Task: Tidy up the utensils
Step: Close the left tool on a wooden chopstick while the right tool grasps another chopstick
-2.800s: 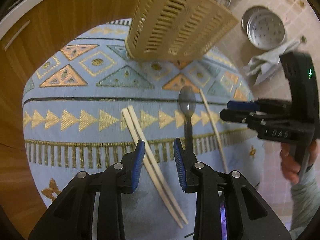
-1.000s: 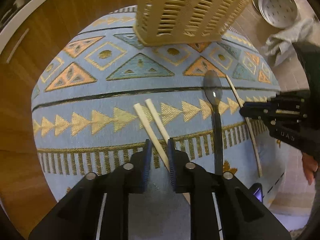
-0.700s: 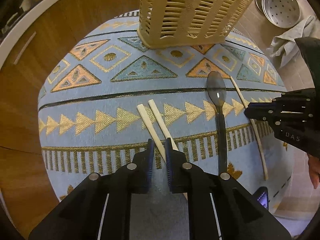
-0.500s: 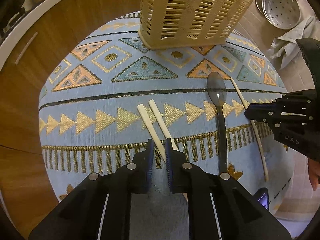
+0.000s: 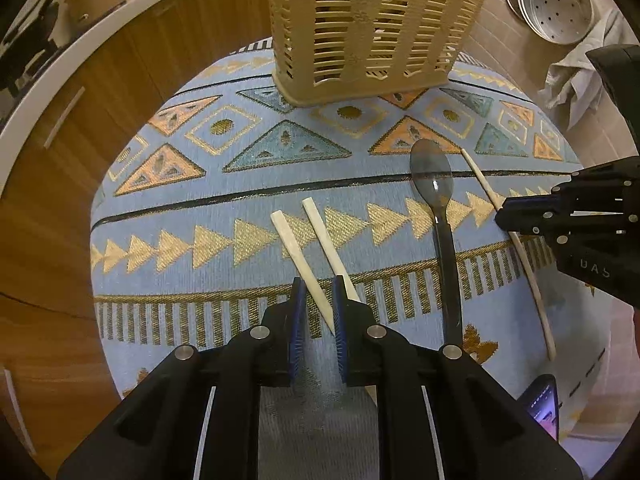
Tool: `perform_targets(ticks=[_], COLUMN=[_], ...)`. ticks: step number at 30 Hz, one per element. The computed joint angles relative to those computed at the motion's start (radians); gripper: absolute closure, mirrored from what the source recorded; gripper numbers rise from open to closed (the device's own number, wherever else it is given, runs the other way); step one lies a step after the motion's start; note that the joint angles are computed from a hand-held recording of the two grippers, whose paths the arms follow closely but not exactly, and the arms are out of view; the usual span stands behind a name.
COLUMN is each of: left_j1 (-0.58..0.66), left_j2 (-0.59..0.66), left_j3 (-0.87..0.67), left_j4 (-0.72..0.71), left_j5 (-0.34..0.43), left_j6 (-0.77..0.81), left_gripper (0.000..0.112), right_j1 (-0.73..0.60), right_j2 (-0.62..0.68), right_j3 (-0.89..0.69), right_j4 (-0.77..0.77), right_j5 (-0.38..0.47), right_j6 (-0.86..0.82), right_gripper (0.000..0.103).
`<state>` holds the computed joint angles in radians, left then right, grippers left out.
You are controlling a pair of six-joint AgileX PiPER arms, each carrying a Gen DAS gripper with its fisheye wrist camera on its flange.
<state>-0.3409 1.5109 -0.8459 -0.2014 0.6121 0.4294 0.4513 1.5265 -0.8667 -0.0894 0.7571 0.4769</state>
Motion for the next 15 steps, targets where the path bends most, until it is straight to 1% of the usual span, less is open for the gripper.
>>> perform_targets(ticks=[2,5,8,10,12,15], left_j1=[0.018,0.096,0.130,0.121,0.084,0.031], left_j2=[0.002,0.021,0.029,0.025,0.020,0.030], left_j3=[0.001,-0.013,-0.023,-0.019,-0.018,-0.045], left_j4=[-0.035,-0.167,-0.210,-0.186,-0.115,-0.011], left_j5=[0.000,0.040,0.069,0.059,0.044,0.065], left_j6=[0.035,0.173,0.220,0.204,0.139,0.048], left_gripper=[0.103,0.106,0.106,0.105,0.104,0.099], right_j1=[0.020,0.028,0.024,0.008,-0.008,-0.029], right_j2=[-0.005,-0.012,-0.029,-0.042,-0.043,-0.029], right_j3=[0.004,0.012,0.025,0.037,0.040,0.020], right_j4=[-0.018,-0.017,-0.017,-0.006,0.009,0.028], right_j5=[-0.002,-0.003,0.008,0.007,0.008,0.035], right_j6=[0.031,0.042,0.040,0.018,-0.006,-0.039], right_gripper=[0.096,0.096,0.097,0.097,0.097,0.097])
